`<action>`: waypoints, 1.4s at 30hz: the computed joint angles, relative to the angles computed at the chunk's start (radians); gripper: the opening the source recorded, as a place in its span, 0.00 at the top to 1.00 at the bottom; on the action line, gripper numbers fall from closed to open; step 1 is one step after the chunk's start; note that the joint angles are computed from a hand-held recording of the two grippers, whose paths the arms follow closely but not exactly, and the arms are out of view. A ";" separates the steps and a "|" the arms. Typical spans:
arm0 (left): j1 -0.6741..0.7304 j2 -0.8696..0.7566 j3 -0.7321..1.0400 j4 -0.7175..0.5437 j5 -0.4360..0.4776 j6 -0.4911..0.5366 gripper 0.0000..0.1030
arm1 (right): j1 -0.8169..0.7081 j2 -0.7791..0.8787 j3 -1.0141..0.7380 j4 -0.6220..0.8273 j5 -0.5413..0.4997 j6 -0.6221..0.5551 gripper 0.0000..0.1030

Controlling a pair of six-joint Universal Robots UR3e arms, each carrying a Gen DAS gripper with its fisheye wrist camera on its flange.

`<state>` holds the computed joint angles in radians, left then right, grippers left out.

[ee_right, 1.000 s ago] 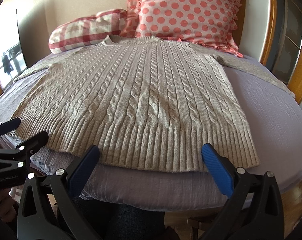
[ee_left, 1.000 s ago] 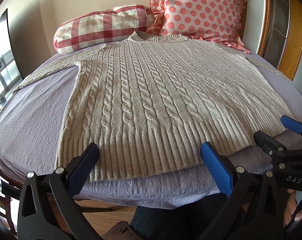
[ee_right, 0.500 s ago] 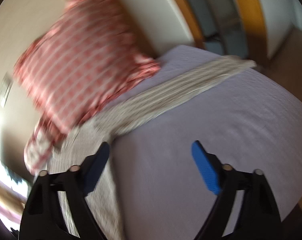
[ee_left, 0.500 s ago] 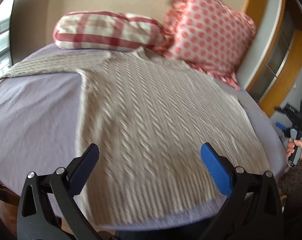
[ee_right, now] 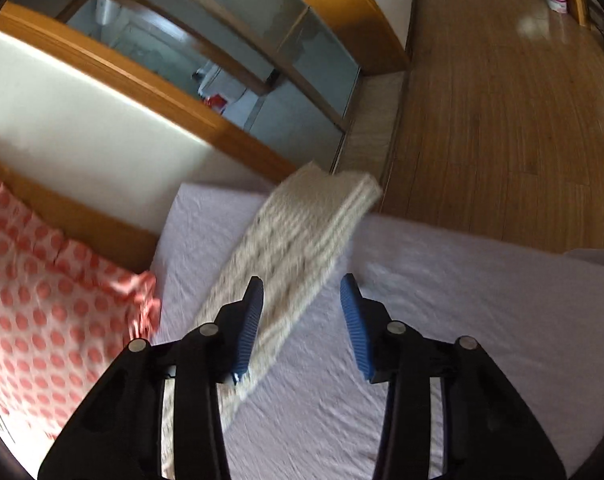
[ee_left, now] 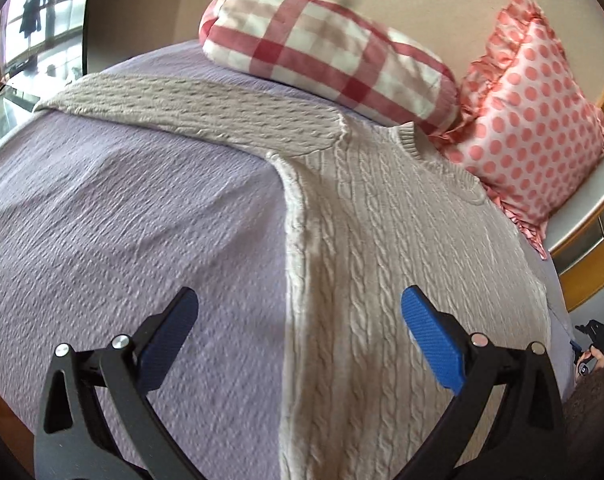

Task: Fold small clothes
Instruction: 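Grasp a sweater sleeve with the right gripper and fold it across the body, then grasp the other sleeve with the left gripper and fold it across the body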

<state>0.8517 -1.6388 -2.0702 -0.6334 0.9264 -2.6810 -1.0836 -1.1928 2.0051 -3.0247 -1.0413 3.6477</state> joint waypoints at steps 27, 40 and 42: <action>0.231 0.036 0.028 -0.131 -0.111 0.124 0.02 | 1.230 0.508 -1.099 0.465 -0.230 -0.186 0.91; 0.220 -0.375 0.574 -0.277 -0.197 -0.010 0.02 | 1.312 0.611 -1.357 0.818 -0.163 -0.294 0.49; 0.219 -0.493 0.737 -0.367 -0.220 -0.105 0.02 | 1.289 0.493 -1.148 0.707 -0.115 -0.275 0.37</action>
